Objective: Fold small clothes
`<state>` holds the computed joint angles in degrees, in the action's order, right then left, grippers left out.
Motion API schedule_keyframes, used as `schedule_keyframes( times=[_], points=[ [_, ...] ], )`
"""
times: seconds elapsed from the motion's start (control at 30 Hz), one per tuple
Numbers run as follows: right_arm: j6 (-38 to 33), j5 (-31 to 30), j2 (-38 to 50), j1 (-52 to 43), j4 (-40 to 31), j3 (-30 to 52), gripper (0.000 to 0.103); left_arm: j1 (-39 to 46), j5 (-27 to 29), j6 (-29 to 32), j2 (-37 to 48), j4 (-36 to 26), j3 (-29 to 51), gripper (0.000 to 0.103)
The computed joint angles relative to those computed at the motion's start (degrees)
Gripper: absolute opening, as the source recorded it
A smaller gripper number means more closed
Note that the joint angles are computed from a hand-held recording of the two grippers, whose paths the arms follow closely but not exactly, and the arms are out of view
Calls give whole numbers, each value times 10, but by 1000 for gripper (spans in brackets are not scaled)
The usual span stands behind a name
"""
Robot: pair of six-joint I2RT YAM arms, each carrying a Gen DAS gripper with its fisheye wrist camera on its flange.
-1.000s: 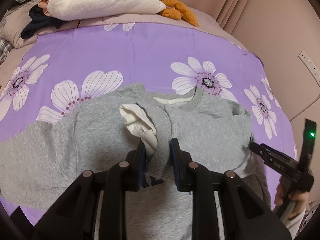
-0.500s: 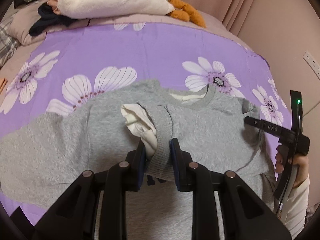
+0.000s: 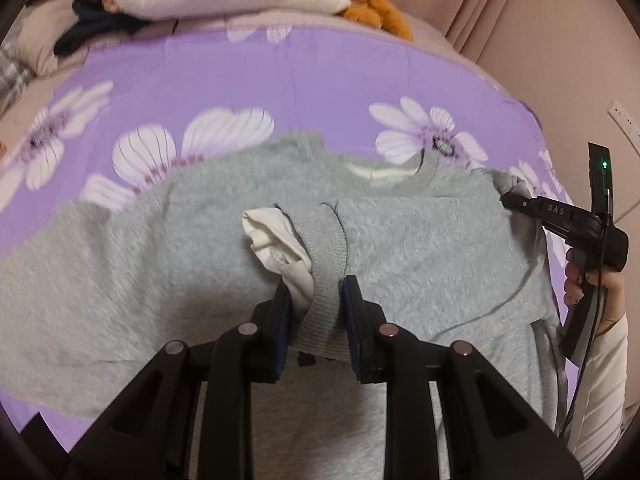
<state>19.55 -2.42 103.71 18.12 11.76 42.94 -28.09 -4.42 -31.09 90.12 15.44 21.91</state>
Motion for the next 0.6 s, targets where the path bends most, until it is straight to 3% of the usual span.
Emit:
schedule_keyframes(
  times=[0.1, 0.3, 0.5, 0.57, 0.6],
  points=[
    [-9, 7, 29, 2, 1, 11, 9, 4, -2, -6, 49, 16, 11, 28],
    [-7, 12, 44, 3, 13, 10, 9, 28, 26, -14, 46, 2, 16, 34],
    [-15, 53, 36, 21, -11, 16, 11, 5, -17, -38, 15, -43, 17, 50],
    [-19, 75, 28, 29, -33, 22, 23, 4, -21, -51, -12, -64, 10, 53],
    [-19, 95, 23, 36, -44, 23, 39, 3, -25, -56, -22, -72, 7, 56]
  ],
)
